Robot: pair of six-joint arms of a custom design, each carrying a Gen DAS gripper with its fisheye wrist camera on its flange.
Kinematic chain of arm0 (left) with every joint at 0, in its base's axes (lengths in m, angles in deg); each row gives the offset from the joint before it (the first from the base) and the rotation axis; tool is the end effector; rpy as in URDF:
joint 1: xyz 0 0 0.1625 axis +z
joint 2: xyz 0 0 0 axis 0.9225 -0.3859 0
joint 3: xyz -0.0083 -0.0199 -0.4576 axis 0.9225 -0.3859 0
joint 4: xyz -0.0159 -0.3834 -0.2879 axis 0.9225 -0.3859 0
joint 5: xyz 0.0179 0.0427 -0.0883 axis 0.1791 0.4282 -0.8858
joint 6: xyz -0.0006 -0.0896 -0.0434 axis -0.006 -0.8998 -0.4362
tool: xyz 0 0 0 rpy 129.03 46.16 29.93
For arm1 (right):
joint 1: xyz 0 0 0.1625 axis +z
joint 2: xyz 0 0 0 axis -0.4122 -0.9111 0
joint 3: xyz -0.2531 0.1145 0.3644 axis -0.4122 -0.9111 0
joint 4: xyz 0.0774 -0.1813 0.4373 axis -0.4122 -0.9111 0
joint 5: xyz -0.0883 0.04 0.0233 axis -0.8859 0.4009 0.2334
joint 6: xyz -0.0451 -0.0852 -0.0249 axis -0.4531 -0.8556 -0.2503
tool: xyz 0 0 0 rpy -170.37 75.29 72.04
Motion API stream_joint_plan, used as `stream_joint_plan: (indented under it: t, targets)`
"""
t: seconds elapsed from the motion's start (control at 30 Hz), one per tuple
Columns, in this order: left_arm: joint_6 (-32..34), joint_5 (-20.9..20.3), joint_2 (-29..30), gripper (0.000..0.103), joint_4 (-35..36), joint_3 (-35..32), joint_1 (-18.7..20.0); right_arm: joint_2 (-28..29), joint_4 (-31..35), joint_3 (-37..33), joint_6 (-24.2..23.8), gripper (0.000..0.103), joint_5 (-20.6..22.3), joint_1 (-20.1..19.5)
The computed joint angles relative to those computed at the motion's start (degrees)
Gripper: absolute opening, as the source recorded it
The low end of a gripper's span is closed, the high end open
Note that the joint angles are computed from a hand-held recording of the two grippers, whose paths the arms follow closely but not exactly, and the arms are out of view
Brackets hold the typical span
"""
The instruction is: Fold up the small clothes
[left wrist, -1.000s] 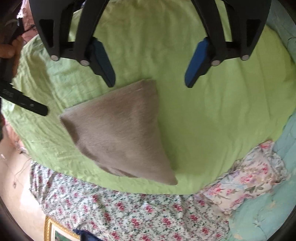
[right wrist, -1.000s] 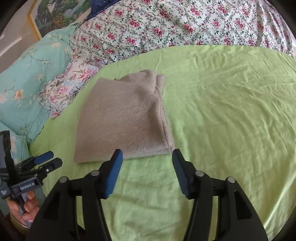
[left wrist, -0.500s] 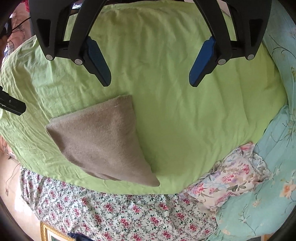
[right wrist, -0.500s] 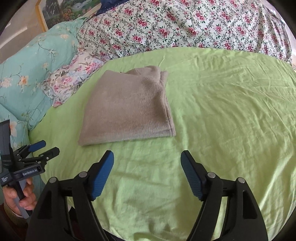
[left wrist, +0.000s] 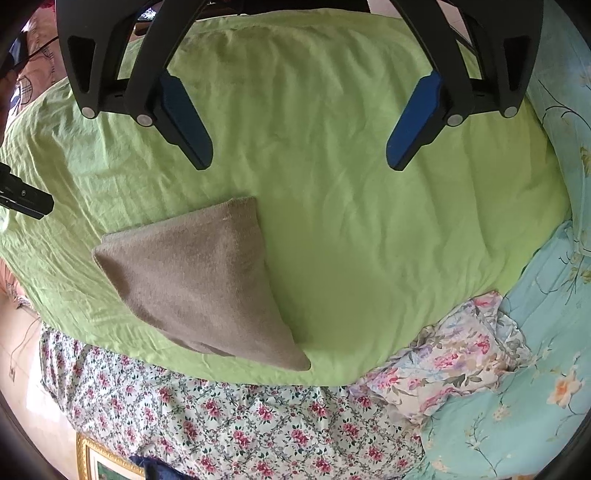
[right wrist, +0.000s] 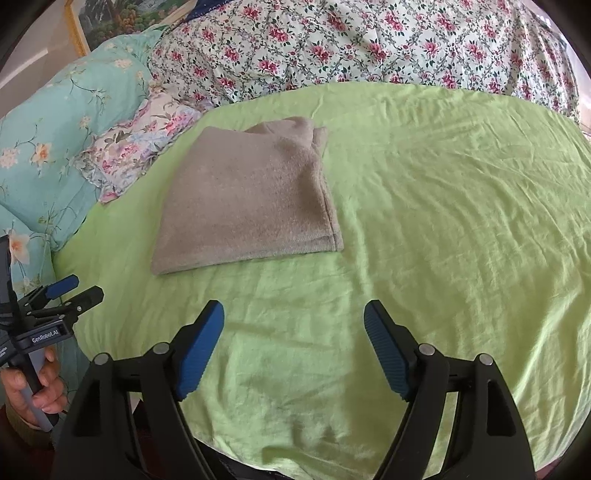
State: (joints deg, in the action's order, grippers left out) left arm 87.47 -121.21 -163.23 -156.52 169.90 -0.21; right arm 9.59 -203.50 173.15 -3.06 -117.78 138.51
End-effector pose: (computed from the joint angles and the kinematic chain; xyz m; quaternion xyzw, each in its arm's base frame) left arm -0.0381 -0.5930 0.2665 0.2765 0.8679 -0.2584 0.3218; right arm 0.2984 -0.5044 0.0274 0.0160 -0.8964 0.3608 0.2571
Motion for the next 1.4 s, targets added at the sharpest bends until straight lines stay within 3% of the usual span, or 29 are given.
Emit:
stream_joint_plan:
  t: [0.33, 0.7, 1.17, 1.4]
  targets:
    - [0.1, -2.8, -0.6, 0.101, -0.1, -0.3, -0.2, -0.1, -0.2, -0.9, -2.3, 0.082, -2.6, 1.1]
    - [-0.9, -4.7, 2.3, 0.102, 2.0, -3.7, -0.4, -0.1, 0.6, -2.9, -4.9, 0.083, -0.7, 0.0]
    - [-1.0, 2.4, 9.3, 0.102, 0.2, -8.8, -2.1, -0.5, 5.0, -7.3, -6.5, 0.083, 2.5, -3.4]
    - [-2.2, 2.0, 10.5, 0.102, 1.5, -11.1, -1.8, -0.3, 6.9, -9.4, -7.5, 0.083, 3.5, -4.4]
